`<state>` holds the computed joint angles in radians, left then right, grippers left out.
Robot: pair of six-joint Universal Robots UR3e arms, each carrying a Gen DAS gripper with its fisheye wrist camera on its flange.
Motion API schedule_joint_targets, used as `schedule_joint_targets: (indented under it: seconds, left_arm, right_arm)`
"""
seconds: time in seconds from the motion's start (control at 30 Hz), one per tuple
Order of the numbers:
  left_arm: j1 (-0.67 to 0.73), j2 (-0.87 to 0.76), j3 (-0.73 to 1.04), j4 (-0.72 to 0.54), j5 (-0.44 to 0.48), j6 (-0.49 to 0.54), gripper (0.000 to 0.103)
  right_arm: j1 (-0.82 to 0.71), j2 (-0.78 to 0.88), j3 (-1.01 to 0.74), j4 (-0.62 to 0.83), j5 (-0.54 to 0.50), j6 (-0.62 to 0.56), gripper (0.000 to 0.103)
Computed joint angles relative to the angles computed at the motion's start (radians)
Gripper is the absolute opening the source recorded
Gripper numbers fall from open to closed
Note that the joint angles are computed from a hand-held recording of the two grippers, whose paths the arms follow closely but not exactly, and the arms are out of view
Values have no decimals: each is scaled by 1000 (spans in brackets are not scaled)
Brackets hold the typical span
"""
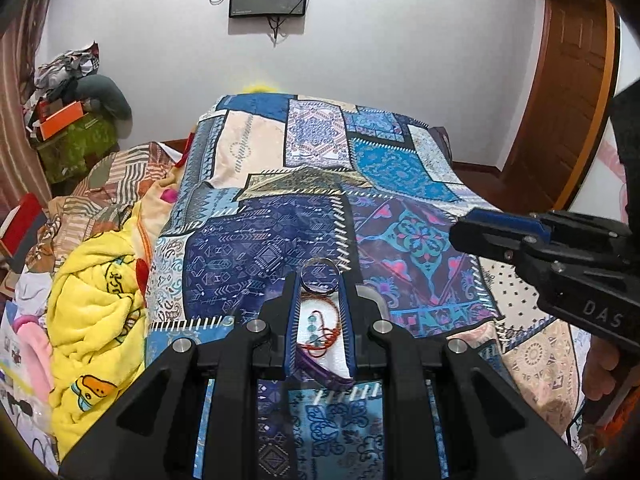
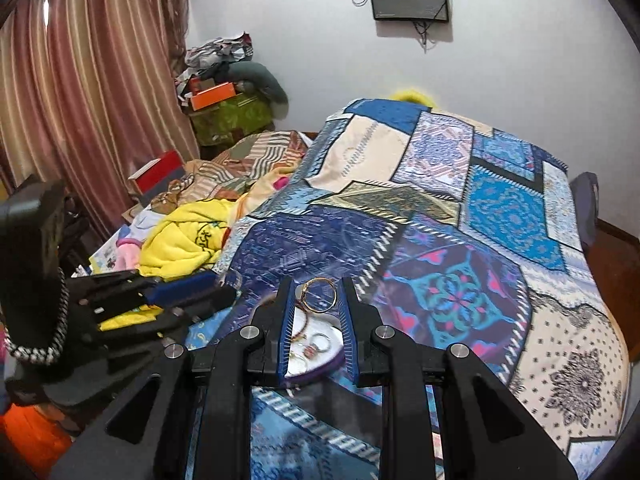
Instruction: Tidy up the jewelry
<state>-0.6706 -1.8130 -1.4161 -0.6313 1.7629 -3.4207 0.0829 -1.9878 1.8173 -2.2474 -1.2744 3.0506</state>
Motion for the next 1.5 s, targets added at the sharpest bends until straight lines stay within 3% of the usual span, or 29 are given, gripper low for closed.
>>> schedule_joint_targets:
  seconds: [0.3, 0.73, 0.9, 1.27, 1.5]
  left_arm:
    - [77, -3, -101, 62, -89, 26, 18]
    - [111, -44, -156, 103, -210, 57, 18]
    - [121, -37, -154, 95, -234, 43, 18]
    - [110, 42, -133, 31, -164, 14, 22]
    - [28, 131, -59, -10, -18, -20, 22]
  right_arm:
    - [52, 133, 14, -42, 0, 1, 20]
    - [35, 195, -27, 30, 68, -3, 20]
    - [5, 176, -39, 84, 106, -4, 32]
    - [-94, -28, -47, 154, 133, 20, 34]
    - [-202, -264, -124, 251, 185, 37, 34]
